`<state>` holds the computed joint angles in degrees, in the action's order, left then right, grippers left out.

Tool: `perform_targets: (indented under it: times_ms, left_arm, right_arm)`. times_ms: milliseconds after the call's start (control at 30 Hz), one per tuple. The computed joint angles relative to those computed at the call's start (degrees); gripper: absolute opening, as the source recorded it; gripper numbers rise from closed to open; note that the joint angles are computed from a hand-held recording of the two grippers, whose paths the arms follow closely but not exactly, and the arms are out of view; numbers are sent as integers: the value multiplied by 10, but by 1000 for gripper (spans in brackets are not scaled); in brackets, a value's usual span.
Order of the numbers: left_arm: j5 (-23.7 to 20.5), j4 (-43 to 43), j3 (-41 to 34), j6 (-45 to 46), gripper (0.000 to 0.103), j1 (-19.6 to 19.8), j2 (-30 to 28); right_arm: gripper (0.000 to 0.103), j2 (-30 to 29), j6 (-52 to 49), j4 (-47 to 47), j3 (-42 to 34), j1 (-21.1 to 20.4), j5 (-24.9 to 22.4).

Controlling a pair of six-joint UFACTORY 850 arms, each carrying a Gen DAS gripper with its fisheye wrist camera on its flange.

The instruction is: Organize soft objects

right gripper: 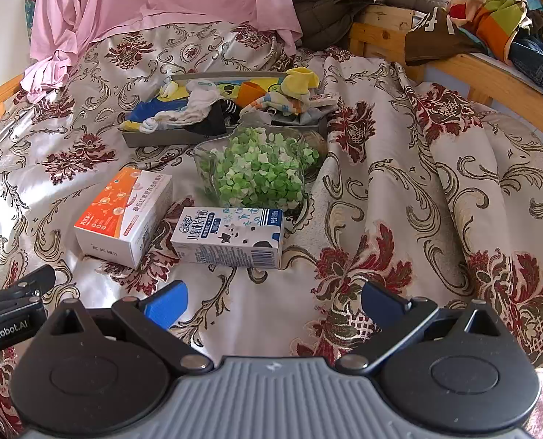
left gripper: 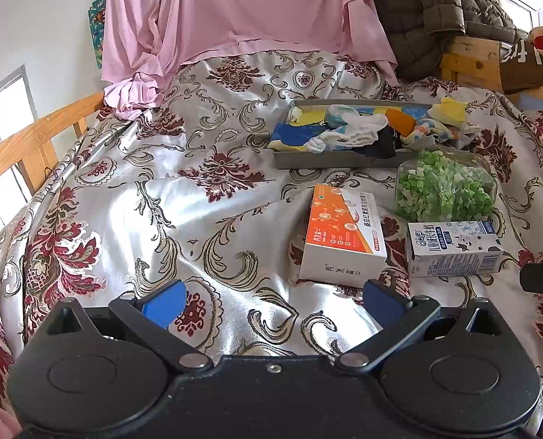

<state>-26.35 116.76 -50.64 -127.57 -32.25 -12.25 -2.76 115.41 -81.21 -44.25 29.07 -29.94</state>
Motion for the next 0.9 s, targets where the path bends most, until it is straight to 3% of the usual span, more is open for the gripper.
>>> perform_targets:
  times_ms: [900]
  left_arm:
    - [-1,-4,-1,3,102,0,-1]
  right_arm:
    - [103,-1,2,0,0,2,1]
